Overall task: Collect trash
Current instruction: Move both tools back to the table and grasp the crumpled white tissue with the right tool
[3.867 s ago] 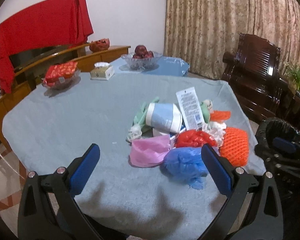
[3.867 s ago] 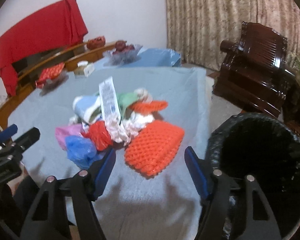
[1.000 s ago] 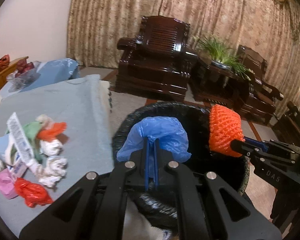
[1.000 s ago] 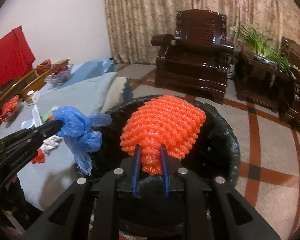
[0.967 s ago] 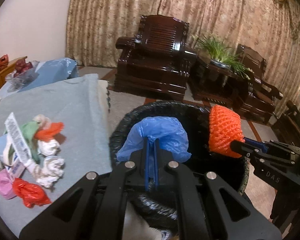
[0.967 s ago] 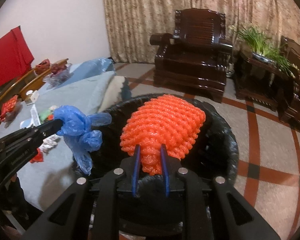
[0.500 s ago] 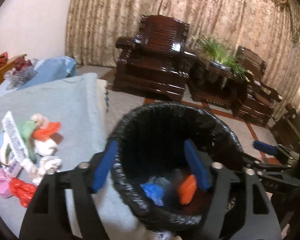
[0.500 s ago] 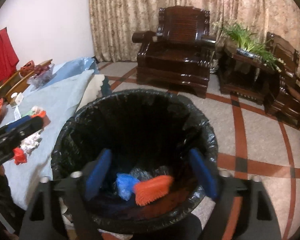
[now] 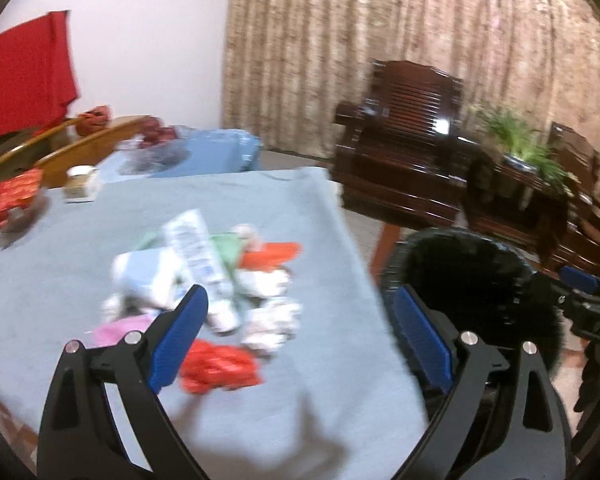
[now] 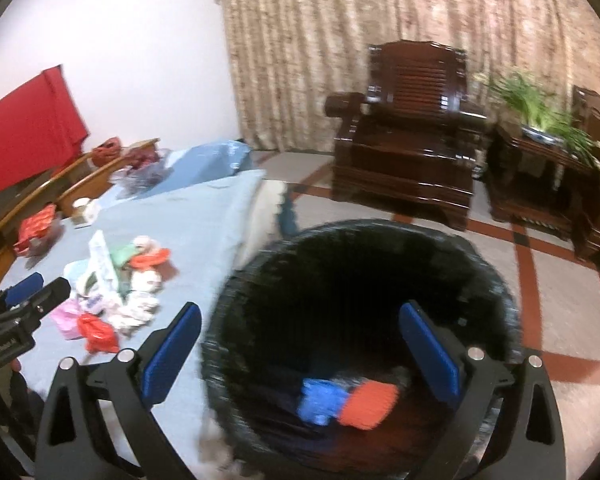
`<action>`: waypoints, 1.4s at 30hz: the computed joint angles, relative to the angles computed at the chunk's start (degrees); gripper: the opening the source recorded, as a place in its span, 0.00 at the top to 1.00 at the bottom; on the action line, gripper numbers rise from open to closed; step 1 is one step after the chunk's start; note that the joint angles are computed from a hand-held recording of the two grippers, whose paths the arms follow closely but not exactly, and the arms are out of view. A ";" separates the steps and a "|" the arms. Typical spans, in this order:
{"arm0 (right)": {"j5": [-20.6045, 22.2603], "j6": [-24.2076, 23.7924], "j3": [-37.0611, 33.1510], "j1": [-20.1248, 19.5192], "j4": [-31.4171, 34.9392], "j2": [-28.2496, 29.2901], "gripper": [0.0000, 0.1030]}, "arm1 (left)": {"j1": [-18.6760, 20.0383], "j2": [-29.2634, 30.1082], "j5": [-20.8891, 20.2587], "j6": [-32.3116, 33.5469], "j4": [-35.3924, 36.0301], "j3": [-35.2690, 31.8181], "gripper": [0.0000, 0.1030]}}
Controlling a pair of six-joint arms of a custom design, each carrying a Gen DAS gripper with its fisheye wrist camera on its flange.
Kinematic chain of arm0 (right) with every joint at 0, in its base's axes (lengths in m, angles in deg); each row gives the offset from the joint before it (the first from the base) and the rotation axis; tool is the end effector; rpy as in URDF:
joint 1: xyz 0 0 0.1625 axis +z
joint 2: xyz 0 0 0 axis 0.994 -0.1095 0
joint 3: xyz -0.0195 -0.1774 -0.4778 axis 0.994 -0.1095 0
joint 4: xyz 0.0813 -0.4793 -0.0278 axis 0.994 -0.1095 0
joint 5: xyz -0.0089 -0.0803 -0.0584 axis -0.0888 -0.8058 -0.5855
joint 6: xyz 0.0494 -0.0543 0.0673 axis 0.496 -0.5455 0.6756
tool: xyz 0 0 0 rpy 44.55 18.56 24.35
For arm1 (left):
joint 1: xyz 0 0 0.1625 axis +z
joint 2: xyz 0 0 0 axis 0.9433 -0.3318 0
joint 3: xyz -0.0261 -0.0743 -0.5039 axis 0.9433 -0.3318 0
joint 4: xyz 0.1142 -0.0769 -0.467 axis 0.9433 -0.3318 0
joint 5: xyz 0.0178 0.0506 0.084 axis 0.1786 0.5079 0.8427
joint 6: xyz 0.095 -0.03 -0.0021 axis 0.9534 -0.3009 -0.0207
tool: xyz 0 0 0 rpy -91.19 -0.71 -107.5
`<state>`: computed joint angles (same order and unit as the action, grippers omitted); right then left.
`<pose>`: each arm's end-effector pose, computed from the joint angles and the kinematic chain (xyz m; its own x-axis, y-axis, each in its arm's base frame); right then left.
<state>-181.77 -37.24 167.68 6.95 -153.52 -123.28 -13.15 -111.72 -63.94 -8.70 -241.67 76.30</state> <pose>0.0841 -0.7217 0.2990 -0.7415 0.3683 0.5609 -0.3556 0.4932 -0.7939 -0.3160 -0.8311 0.0577 -0.6695 0.4562 -0.5862 0.7364 0.5108 -0.4436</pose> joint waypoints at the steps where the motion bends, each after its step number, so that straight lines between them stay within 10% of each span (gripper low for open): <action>1: 0.61 -0.23 -0.58 0.24 0.54 0.56 0.06 | 0.21 -0.34 0.79 0.12 -0.77 0.34 0.11; 15: 8.67 -6.03 -11.09 3.08 6.13 10.94 0.06 | 3.42 -3.05 7.55 0.37 -7.26 2.39 0.11; 30: 7.47 -5.19 -19.12 2.64 12.19 18.21 0.19 | 5.89 -2.86 9.74 0.26 -7.42 0.97 0.11; 42: 6.57 -1.41 -22.28 1.89 21.82 19.54 0.56 | 6.68 -1.94 10.08 -0.64 -5.32 -0.54 0.11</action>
